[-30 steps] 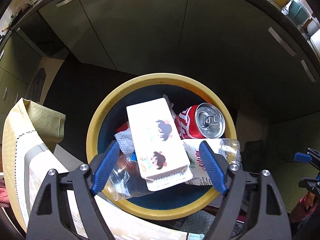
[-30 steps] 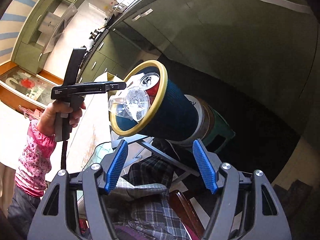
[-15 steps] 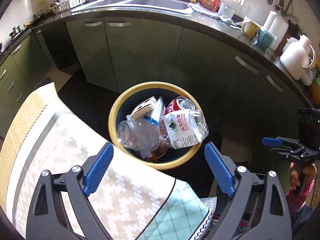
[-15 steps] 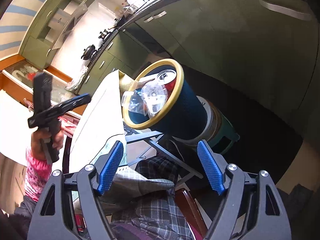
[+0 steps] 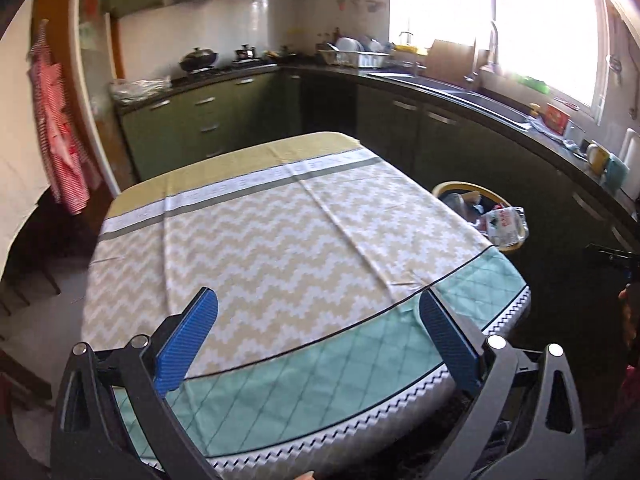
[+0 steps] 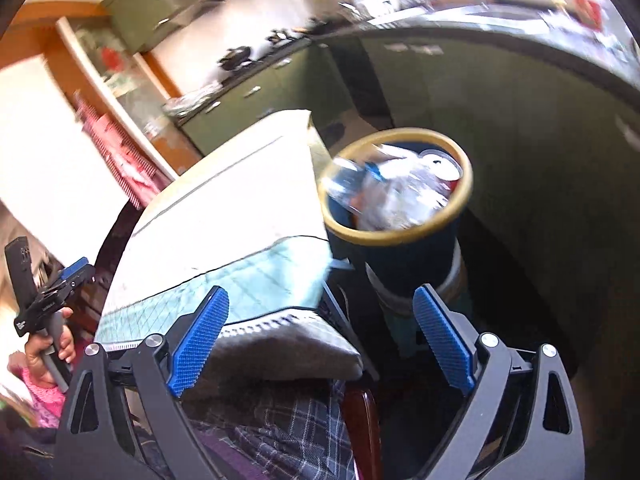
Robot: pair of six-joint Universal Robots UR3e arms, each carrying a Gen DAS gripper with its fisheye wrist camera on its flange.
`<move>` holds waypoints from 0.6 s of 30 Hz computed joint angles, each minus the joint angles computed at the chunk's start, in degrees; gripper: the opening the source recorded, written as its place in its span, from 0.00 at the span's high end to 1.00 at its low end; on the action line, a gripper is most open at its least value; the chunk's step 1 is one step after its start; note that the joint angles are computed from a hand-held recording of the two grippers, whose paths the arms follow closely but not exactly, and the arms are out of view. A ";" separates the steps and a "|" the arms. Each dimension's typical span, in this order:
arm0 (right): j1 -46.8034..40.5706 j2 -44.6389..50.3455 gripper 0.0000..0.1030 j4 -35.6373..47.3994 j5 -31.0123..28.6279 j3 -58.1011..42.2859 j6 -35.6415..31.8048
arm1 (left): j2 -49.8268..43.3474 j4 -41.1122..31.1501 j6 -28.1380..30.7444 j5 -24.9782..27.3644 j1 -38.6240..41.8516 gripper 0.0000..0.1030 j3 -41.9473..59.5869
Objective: Collect trash
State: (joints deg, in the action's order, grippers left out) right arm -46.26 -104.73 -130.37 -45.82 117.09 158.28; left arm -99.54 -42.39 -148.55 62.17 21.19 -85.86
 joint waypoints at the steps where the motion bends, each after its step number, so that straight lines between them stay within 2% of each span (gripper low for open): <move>1: 1.77 -1.10 0.08 -2.95 -0.73 0.54 1.32 | 3.07 1.52 -0.24 -0.16 2.27 0.07 -3.61; 5: 8.27 -6.26 0.05 -13.43 -5.34 3.27 5.58 | 13.94 2.38 -0.22 -7.12 12.04 0.07 -14.02; 8: 12.35 -9.39 0.05 -21.08 -10.03 5.42 8.81 | 19.18 3.27 -0.83 -9.26 16.05 0.07 -18.29; 12: 14.05 -13.89 0.05 -24.59 -12.66 7.30 11.03 | 23.87 3.89 -0.37 -11.55 19.51 0.07 -21.88; 15: 16.73 -14.97 0.05 -28.51 -16.83 8.12 12.19 | 25.59 3.94 -0.58 -13.30 21.12 0.07 -22.89; 18: 18.05 -16.09 0.05 -28.94 -18.84 7.97 12.13 | 26.47 4.17 -1.30 -14.71 22.21 0.07 -23.44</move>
